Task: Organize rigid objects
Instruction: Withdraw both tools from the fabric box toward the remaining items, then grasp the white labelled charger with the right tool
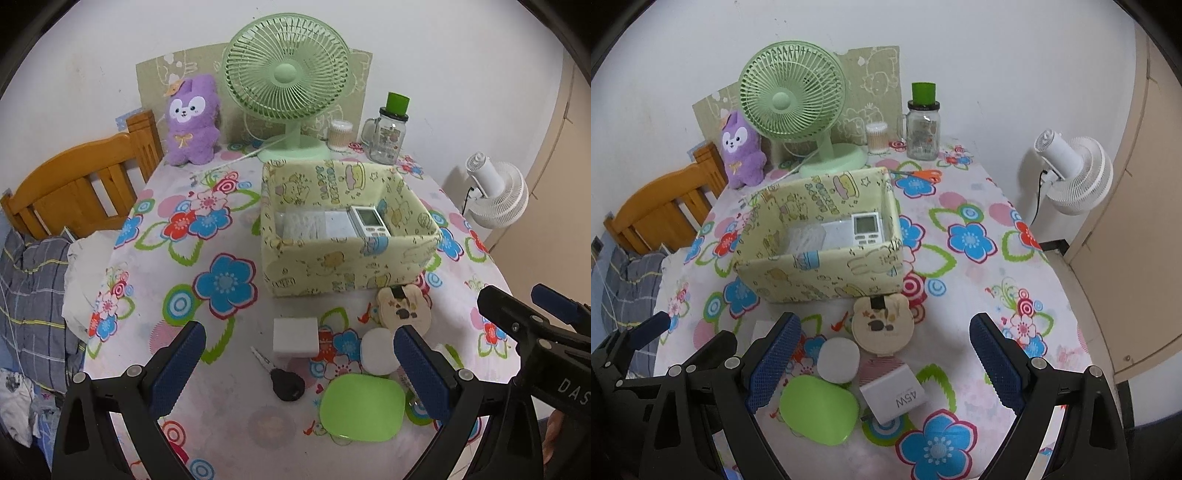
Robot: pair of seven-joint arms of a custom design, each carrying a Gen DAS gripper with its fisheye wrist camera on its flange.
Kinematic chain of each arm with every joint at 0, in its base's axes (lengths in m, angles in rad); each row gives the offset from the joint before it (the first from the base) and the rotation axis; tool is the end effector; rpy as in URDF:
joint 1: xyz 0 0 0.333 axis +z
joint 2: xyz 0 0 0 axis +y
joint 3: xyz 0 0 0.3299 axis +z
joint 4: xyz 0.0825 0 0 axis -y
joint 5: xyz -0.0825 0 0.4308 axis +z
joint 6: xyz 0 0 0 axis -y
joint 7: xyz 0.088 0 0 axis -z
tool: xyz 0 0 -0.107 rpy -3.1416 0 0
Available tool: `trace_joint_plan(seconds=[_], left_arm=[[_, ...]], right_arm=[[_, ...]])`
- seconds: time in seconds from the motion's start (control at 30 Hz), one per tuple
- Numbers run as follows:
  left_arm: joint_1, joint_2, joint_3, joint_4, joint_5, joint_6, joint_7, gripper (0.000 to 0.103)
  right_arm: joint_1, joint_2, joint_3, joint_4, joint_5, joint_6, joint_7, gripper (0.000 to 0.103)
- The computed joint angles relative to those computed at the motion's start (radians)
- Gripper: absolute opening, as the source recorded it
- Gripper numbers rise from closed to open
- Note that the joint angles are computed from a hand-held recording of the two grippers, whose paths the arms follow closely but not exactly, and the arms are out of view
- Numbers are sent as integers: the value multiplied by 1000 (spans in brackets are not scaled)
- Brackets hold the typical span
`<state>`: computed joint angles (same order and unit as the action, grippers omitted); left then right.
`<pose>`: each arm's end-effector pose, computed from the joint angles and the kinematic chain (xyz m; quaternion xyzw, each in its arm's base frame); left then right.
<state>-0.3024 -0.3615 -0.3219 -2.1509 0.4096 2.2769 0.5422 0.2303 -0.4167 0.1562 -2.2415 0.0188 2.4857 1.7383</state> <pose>0.4261 -0.3188 0.5969 -0.7331 0.5984 -0.2299 0.2272 0.4742 0.2042 0.6063 -0.7375 0.5931 -0.1779 0.2697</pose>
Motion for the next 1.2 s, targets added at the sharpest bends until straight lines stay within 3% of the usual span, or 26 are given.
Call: trace_joint_plan(seconds=[0.73, 1.2], left_arm=[[-30, 52, -1, -59, -23, 80, 11, 103], [-32, 78, 2, -90, -18, 92, -10, 103]], right_arm=[[-12, -6, -7, -102, -6, 19, 4, 94], [0, 42, -10, -122, 19, 25, 2, 94]])
